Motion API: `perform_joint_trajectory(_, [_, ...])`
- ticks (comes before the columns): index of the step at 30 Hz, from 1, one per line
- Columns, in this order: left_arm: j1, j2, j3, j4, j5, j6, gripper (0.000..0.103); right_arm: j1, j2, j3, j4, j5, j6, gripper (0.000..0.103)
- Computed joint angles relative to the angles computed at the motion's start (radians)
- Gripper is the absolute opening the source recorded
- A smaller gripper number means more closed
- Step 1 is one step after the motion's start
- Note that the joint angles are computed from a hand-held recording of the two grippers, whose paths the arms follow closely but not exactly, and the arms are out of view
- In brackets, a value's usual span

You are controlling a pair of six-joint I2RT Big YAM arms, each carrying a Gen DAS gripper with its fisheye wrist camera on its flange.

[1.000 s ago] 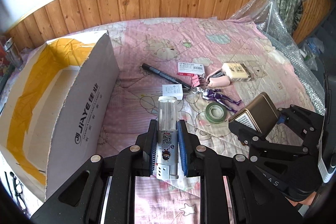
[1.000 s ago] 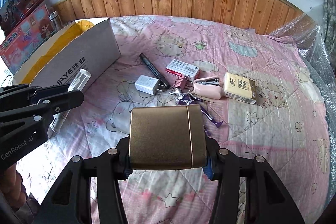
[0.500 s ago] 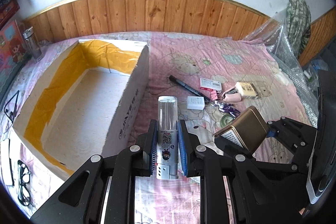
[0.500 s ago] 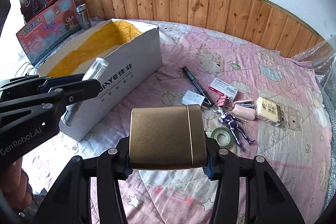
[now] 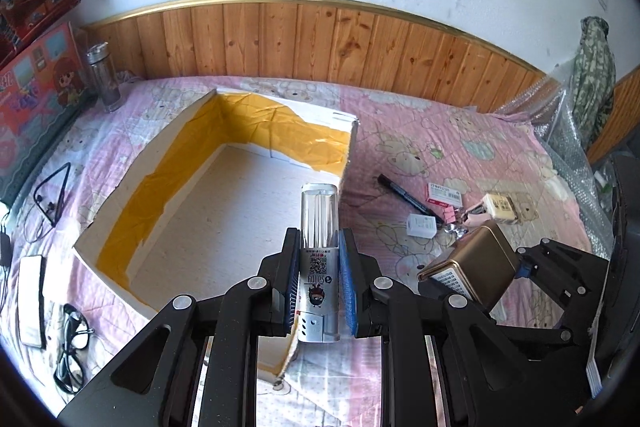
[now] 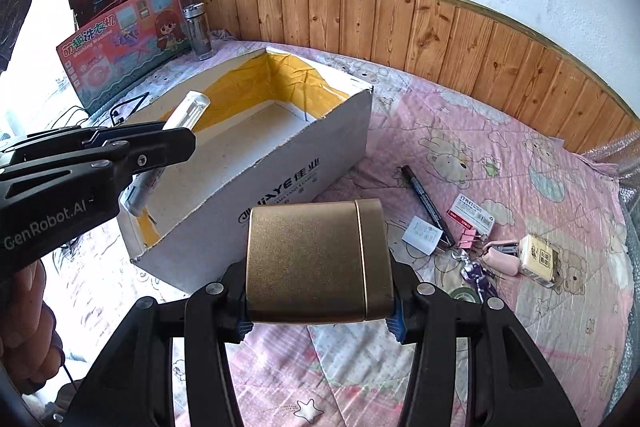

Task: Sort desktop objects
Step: 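Carry the gold tin and white tube package with both tools over the box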

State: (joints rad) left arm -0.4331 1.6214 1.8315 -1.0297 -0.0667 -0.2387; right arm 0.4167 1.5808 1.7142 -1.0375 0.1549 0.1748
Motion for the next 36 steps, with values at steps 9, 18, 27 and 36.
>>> perform_joint_trajectory(9, [0.062, 0.012, 0.025, -0.010, 0.022, 0.002, 0.019, 0.017, 0.081, 0.131, -0.048, 0.002, -0.032, 0.052])
perform_joint_trajectory(18, [0.112, 0.063, 0.096, -0.037, 0.045, 0.009, 0.019, 0.020, 0.179, 0.290, -0.106, -0.010, -0.068, 0.052])
perform_joint_trajectory(27, [0.150, 0.128, 0.183, -0.076, 0.062, 0.008, 0.020, 0.019, 0.281, 0.461, -0.171, -0.035, -0.095, 0.052])
perform_joint_trajectory(36, [0.173, 0.204, 0.273, -0.131, 0.080, 0.001, 0.020, 0.018, 0.405, 0.670, -0.257, -0.057, -0.122, 0.052])
